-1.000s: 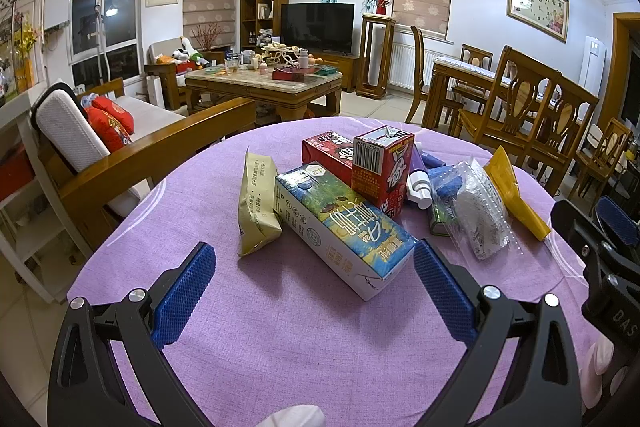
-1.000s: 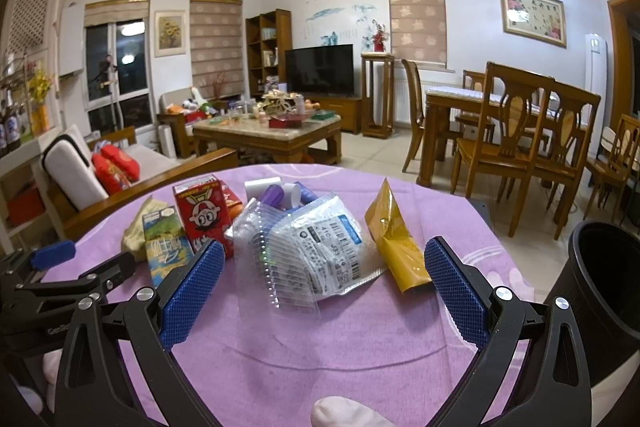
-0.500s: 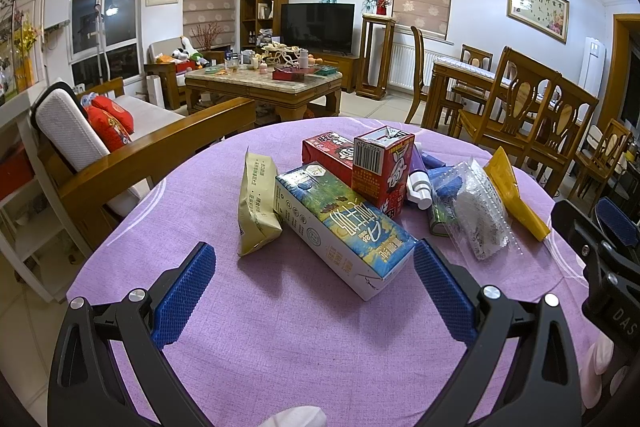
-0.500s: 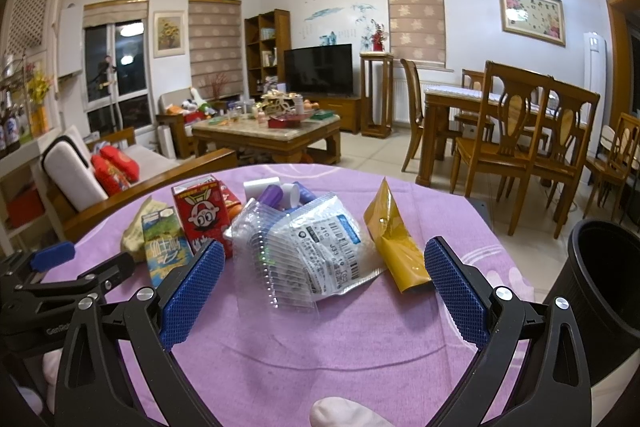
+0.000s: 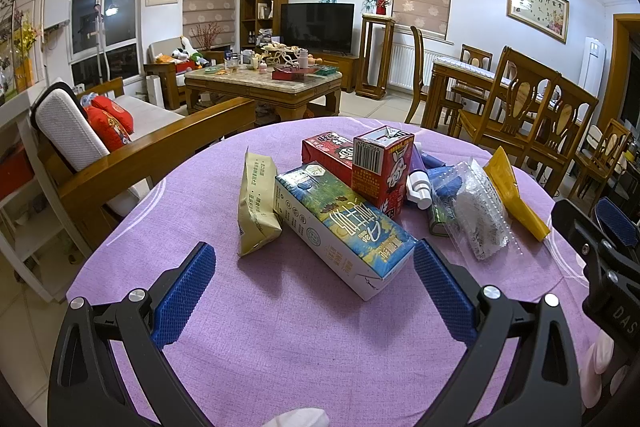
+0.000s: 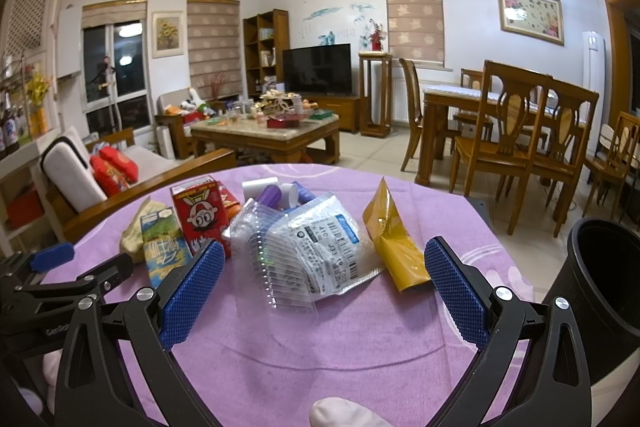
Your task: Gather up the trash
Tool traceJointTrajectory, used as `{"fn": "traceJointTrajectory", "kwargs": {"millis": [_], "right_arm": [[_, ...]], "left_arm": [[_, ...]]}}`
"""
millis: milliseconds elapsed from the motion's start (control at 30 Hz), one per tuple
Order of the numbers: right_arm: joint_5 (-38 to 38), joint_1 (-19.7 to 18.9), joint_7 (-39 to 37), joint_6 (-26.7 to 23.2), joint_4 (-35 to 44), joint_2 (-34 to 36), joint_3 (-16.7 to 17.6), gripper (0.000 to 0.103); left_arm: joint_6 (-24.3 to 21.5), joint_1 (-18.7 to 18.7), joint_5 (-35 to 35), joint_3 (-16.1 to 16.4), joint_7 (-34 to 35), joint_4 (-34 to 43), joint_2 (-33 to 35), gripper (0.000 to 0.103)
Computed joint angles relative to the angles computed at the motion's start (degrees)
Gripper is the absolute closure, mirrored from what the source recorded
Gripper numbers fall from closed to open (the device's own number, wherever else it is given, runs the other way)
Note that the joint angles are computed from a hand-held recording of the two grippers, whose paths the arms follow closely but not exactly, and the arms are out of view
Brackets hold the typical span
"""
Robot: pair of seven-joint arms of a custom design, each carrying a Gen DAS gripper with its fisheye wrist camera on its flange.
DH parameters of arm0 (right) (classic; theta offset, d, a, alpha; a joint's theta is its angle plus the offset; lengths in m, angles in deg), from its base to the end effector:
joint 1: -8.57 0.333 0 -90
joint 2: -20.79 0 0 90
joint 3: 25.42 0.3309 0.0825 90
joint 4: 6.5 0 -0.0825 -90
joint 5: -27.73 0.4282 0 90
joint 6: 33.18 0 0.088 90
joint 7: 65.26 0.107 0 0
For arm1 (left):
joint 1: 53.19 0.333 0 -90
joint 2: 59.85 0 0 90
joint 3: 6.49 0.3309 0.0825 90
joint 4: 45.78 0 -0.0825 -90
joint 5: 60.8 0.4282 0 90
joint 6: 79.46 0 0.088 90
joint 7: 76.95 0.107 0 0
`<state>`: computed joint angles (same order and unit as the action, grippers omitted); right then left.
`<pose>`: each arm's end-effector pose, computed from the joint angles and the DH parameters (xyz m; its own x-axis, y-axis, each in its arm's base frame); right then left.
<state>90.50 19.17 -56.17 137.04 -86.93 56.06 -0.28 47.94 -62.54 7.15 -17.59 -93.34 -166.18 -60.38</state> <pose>0.7262 0.3410 0.4383 0.7365 -0.6760 -0.0218 -0.2896 -0.2860 -0.9134 0.5751 -0.1834 0.4454 0.6917 -0.7213 0.0360 -0.3837 -0.4093 -0.8278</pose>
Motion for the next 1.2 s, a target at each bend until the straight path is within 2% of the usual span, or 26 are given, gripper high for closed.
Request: {"fn": "traceJointTrajectory", "kwargs": {"millis": [167, 233, 267, 300, 367, 433, 467, 533, 600, 700, 800, 967, 1000, 1067, 1133, 1200], "right_arm": [[-0.7, 0.3, 1.1, -0.1, 0.8, 0.8, -0.5, 0.004], [-4.4, 2.5, 6.9, -1.0, 1.1, 1.0, -3.9, 0.004], [-7.1, 3.5, 10.8, -2.8, 1.5, 1.0, -5.8, 0.004], [-8.6, 3.4, 13.2, -5.3, 2.9, 1.3, -6.0, 0.004], [-6.4, -0.2, 12.1, -9.8, 3.2, 1.3, -3.3, 0.004], [-6.1, -0.7, 12.9, -12.1, 3.6, 1.3, -3.9, 0.004], [-6.7, -0.7, 13.7, -13.1, 3.8, 1.3, -4.7, 0.004], [-7.5, -0.5, 14.0, -13.6, 4.3, 1.5, -5.7, 0.004], [-8.9, 0.1, 13.8, -12.3, 4.3, 1.7, -6.8, 0.004], [-10.6, -0.9, 14.4, -17.3, 5.4, 2.2, -6.7, 0.004], [-9.8, -1.8, 10.4, -20.2, 3.1, 0.3, -5.7, 0.004], [-10.9, 0.5, 3.9, -20.7, -2.2, -3.7, -6.8, 0.004], [-11.4, 1.1, 3.7, -21.1, -2.9, -4.2, -7.2, 0.004], [-12.8, 2.7, 4.8, -21.5, -3.6, -4.7, -8.2, 0.004], [-16.6, 4.9, 8.8, -23.3, -3.0, -4.5, -10.1, 0.005], [-19.0, 5.9, 12.3, -25.0, -2.4, -4.3, -11.1, 0.005]], "left_arm": [[0.4, 0.2, -0.7, 0.1, 0.3, -0.1, 0.0, 0.005], [1.2, 0.3, -0.7, 0.2, -0.8, -0.6, -0.3, 0.005], [1.3, 0.2, -0.8, 0.0, -1.3, -0.2, 0.2, 0.005], [2.1, 0.3, -0.9, 0.2, -1.4, -0.3, 0.2, 0.005], [5.3, 0.7, -1.8, 0.7, -0.4, -0.4, 0.3, 0.005], [10.9, 1.5, -0.3, 1.4, 0.0, -1.2, -0.1, 0.005], [12.0, 1.8, 1.0, 1.4, 0.0, -1.4, -0.3, 0.005], [11.1, 2.0, 2.0, 1.2, 3.5, 0.3, 0.2, 0.005], [9.9, 2.2, -0.1, 1.5, 8.8, 3.1, 1.5, 0.005], [11.4, 3.1, -4.6, 2.6, 18.0, 7.1, 4.4, 0.005], [9.7, 3.1, -9.5, 3.6, 26.7, 12.6, 9.2, 0.005], [16.8, 3.4, -13.0, 5.4, 29.4, 13.2, 10.9, 0.006], [17.8, 3.4, -13.5, 5.7, 29.6, 13.2, 11.2, 0.008], [19.9, 3.7, -15.4, 6.1, 30.7, 12.7, 11.3, 0.02], [23.4, 5.1, -19.9, 6.2, 33.7, 11.7, 11.2, 0.039], [27.0, 5.9, -23.6, 6.4, 35.8, 10.8, 11.5, 0.051]]}}
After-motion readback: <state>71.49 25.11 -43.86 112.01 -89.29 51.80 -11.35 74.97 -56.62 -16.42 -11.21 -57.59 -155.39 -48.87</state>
